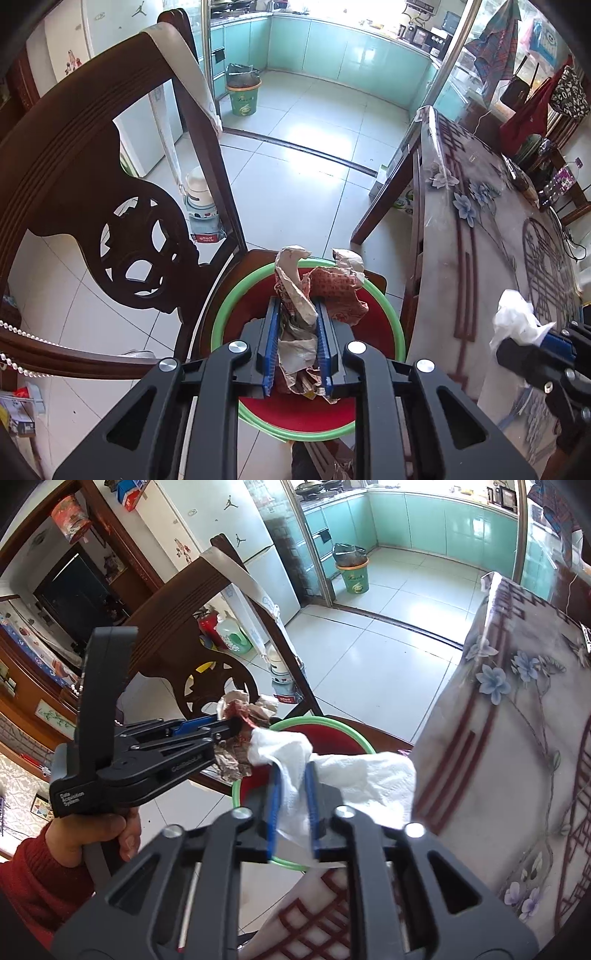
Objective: Collect trash
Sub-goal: 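Open both grippers to drop the paper and tissue into the bucket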
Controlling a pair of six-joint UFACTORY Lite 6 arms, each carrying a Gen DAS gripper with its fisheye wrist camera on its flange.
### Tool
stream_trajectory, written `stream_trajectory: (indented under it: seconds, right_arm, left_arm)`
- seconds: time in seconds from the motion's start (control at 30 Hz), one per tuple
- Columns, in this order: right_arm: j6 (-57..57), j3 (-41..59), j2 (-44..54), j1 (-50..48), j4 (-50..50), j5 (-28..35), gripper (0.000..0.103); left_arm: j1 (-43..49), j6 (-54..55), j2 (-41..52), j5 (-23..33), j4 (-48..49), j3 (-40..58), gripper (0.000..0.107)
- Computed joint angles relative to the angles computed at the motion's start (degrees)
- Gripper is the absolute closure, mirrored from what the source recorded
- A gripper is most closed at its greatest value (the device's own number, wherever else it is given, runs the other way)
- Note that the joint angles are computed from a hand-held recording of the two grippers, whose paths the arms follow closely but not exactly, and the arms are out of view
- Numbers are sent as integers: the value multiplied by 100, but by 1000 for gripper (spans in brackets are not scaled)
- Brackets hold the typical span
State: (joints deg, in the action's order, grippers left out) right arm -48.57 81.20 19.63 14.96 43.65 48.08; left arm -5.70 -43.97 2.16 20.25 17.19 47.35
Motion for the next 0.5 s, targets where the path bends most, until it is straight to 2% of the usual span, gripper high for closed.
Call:
stream_trajectory:
  seconds: [0.07, 0.23, 0.27, 0.3, 0.4, 0.5]
  right_arm:
    - [-76, -23, -13, 34, 113, -107, 67]
    - [-73, 8, -25, 50, 98, -137, 65]
    - [-107, -6, -39, 30, 127, -127, 59]
    - [-140, -32, -60, 20, 151, -138, 53]
    - [-222, -132, -162, -9, 186, -180, 46]
    - [-268, -238, -309, -74, 233, -193, 44]
  left_arm:
    - [6, 20, 34, -46, -2, 3, 89]
    - [13, -3, 128, -71, 14, 72, 89]
    - [24, -4, 148, -76, 21, 90, 88]
    - [15, -81, 150, -66, 75, 102, 83]
    - [15, -206, 75, -83, 131, 74, 62]
    - [-35, -327, -25, -27, 175, 61, 56]
